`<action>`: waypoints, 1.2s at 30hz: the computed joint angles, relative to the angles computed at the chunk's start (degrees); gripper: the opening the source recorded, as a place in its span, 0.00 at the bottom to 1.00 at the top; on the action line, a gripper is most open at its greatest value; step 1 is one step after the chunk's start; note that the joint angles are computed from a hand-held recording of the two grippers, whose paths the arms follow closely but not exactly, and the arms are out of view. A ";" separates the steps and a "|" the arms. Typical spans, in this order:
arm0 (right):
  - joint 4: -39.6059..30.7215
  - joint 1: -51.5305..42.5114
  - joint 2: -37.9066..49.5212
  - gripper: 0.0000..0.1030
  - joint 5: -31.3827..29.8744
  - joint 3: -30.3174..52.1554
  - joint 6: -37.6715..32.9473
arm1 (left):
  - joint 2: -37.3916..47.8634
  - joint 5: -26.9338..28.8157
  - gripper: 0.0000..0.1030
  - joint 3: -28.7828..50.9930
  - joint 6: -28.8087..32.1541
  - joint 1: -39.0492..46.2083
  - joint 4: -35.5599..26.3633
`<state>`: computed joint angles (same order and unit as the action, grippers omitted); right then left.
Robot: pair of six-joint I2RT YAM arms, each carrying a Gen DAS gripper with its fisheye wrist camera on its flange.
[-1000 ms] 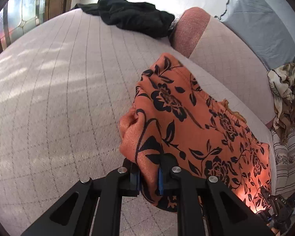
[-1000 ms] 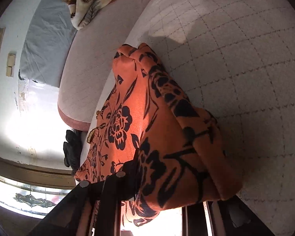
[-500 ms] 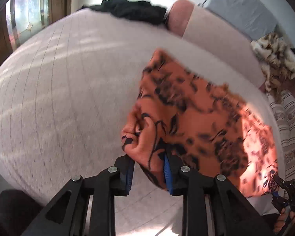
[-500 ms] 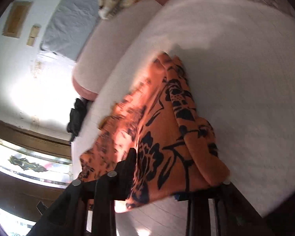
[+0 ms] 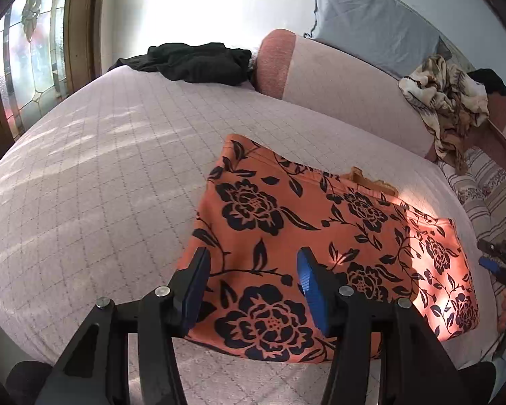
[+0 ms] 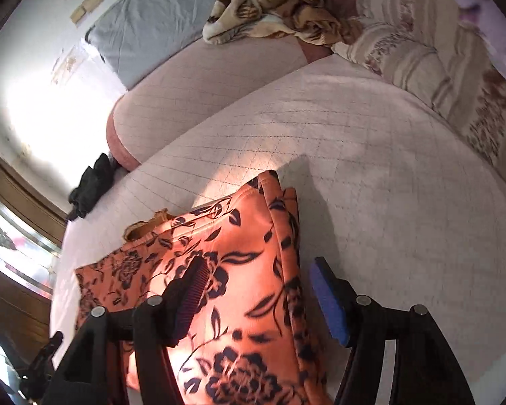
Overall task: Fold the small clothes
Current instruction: 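Release the hem and open both grippers over the folded top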
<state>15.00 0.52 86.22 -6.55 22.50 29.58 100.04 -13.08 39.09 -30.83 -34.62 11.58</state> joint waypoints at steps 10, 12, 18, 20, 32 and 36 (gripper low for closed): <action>1.87 2.61 15.03 0.08 9.19 8.87 -3.60 | 5.60 -0.36 0.53 1.71 1.79 -0.44 1.95; 2.24 0.06 18.35 0.08 8.44 9.45 -2.68 | 7.28 0.49 0.53 3.02 2.40 -0.29 2.44; 4.46 -1.55 13.00 0.14 5.13 5.08 -1.50 | 12.15 -0.92 0.53 6.77 4.85 -1.35 0.54; 2.58 0.36 7.44 0.15 5.82 4.73 -1.79 | 11.82 -0.61 0.56 6.62 4.90 -1.48 0.39; 13.16 -6.09 16.91 0.65 -9.65 3.47 9.85 | -1.10 0.05 0.67 -2.74 2.47 -0.72 1.86; 10.09 0.36 4.91 0.72 -7.53 -0.98 5.57 | 6.14 4.77 0.67 -0.98 2.84 1.75 0.62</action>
<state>25.09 0.88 91.13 -14.08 21.52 35.15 106.18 -8.30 38.11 -27.99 -32.87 12.20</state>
